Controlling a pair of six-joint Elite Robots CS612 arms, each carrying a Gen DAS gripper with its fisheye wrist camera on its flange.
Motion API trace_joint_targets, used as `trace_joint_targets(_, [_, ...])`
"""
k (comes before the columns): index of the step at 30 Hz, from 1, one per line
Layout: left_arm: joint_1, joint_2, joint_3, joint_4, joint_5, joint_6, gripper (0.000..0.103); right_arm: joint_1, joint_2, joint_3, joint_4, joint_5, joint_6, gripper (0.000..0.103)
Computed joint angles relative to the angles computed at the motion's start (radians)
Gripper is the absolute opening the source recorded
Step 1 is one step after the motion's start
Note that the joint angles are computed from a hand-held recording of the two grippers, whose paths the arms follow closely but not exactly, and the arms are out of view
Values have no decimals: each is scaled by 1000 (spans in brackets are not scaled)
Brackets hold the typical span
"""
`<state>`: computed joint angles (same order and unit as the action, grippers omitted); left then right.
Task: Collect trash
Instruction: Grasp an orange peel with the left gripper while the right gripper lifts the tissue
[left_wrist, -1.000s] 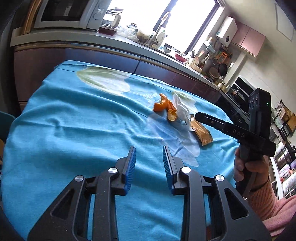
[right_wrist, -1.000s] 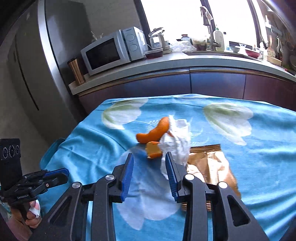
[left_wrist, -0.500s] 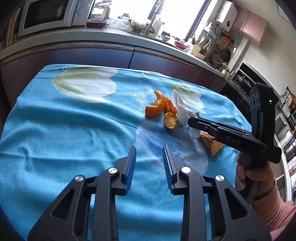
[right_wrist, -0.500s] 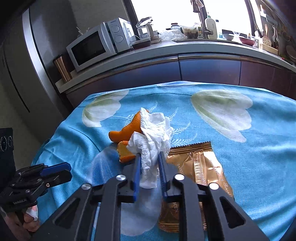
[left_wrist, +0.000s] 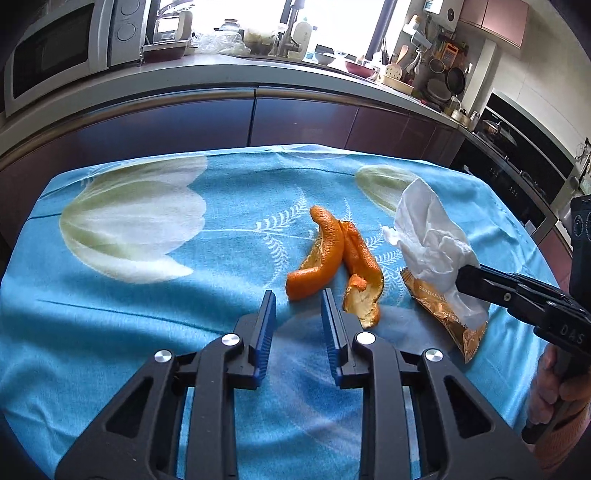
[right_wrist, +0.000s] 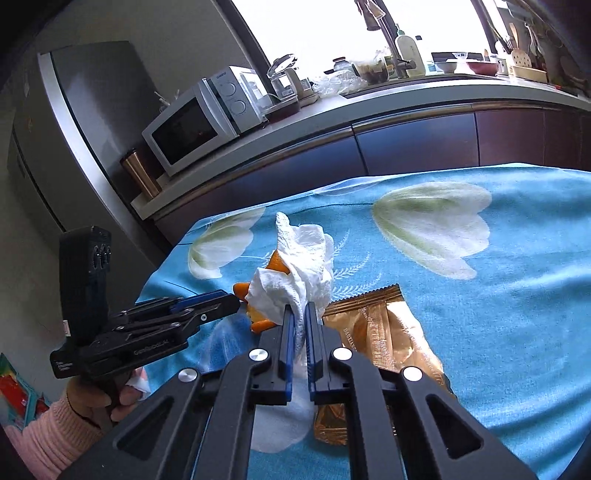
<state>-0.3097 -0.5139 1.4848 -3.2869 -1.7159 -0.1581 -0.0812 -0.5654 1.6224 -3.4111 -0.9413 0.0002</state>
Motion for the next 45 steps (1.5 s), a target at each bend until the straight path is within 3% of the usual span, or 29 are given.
trace_joint_targets(8, [-9,9,-25,32,-2,38,19,-6,6,-9,18,19,1,5])
trace_joint_targets(15, [-25,-2,10,-29,43,46,14,-9,5,-1,1,29,0,5])
trace_joint_targets(25, [-17,-42,120,-159,71,2,11,0,-6,20,-28,58,-19,5])
trace_joint_targets(45, [55,-126,402,-468,90,-177,8,53,-29,55,30,154,-151,5])
